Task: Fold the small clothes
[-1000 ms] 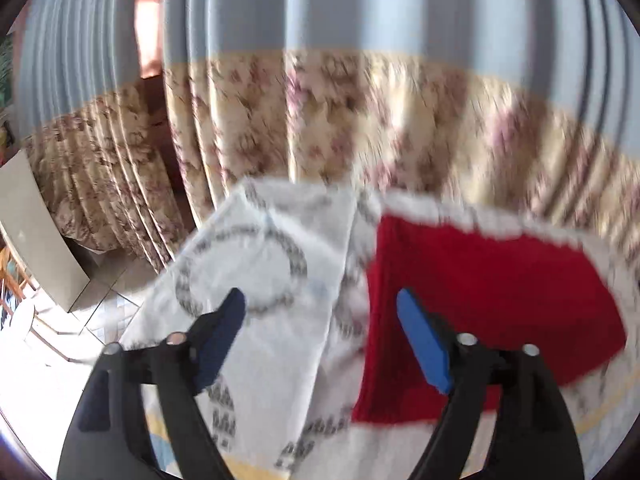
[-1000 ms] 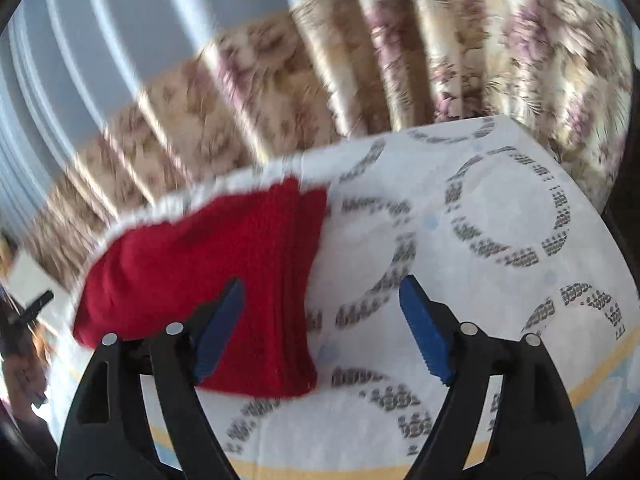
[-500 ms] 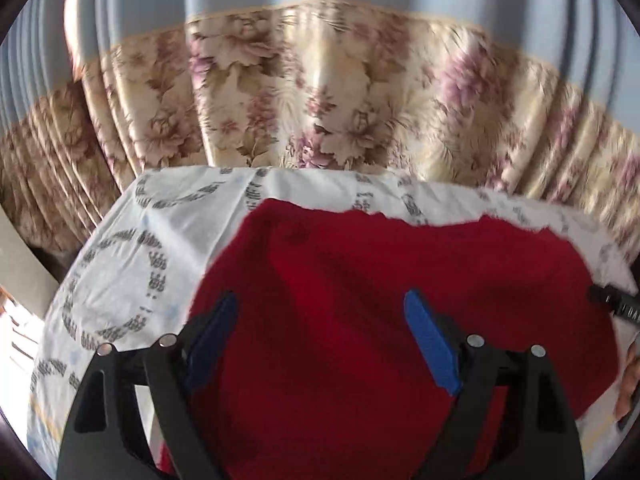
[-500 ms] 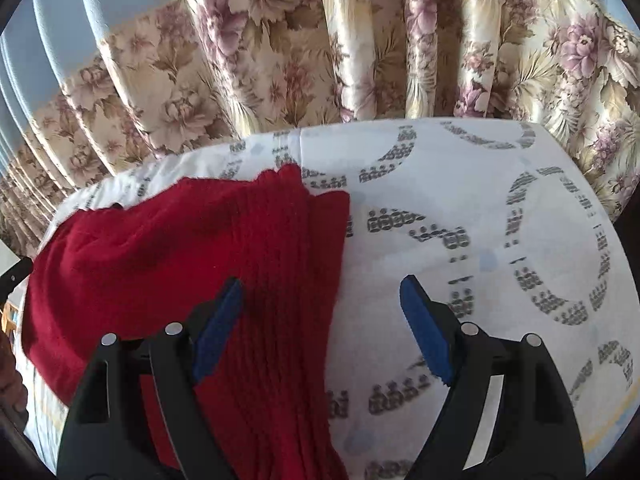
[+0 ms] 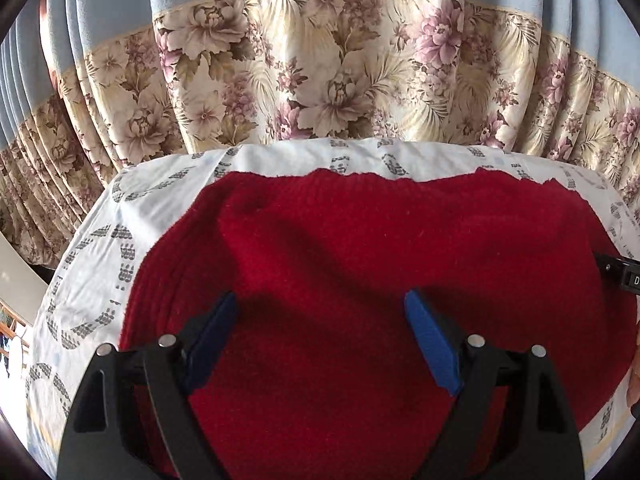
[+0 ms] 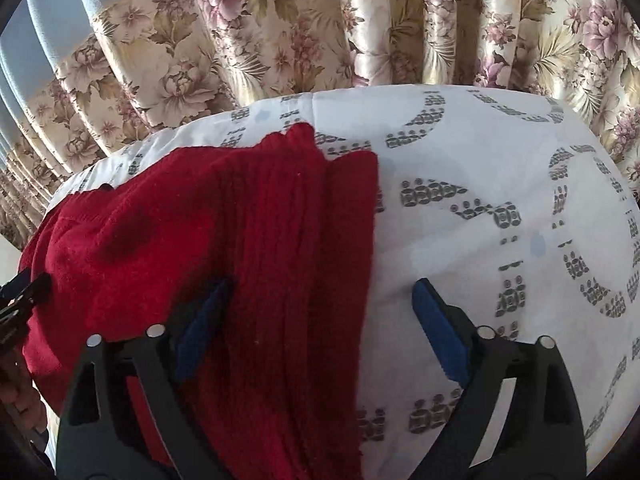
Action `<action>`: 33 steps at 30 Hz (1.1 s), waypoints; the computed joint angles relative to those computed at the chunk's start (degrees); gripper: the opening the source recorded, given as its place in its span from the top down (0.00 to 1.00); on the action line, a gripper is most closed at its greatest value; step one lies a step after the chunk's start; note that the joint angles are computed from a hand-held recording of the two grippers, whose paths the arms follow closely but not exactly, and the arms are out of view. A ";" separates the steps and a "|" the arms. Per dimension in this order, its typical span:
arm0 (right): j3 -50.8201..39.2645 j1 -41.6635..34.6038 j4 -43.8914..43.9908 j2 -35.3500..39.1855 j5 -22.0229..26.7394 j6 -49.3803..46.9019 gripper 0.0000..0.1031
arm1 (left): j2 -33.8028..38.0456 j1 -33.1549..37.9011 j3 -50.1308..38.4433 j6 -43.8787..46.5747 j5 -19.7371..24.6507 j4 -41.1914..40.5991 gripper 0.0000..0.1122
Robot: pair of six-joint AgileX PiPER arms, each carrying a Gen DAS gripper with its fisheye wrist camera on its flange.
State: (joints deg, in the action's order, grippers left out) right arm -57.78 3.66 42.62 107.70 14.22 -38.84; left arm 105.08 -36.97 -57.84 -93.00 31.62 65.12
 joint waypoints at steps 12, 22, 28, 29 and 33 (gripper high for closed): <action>2.33 2.83 10.87 -2.04 -1.35 -11.83 0.71 | 1.18 -3.71 -2.33 -1.34 0.43 0.06 0.24; 3.04 -0.90 23.81 -4.82 3.97 -23.22 0.76 | 5.97 -3.36 -8.25 2.34 2.25 -6.34 0.20; 4.17 -1.84 28.33 -9.77 9.07 -25.78 0.76 | 6.47 -3.24 -8.12 2.65 2.67 -5.33 0.16; 4.39 -1.50 28.90 -10.56 9.56 -25.56 0.76 | 6.61 -3.22 -8.17 2.68 2.72 -5.16 0.15; 4.00 -0.12 28.83 -12.25 11.56 -23.19 0.76 | 7.16 -2.76 -7.85 1.46 2.48 -3.33 0.11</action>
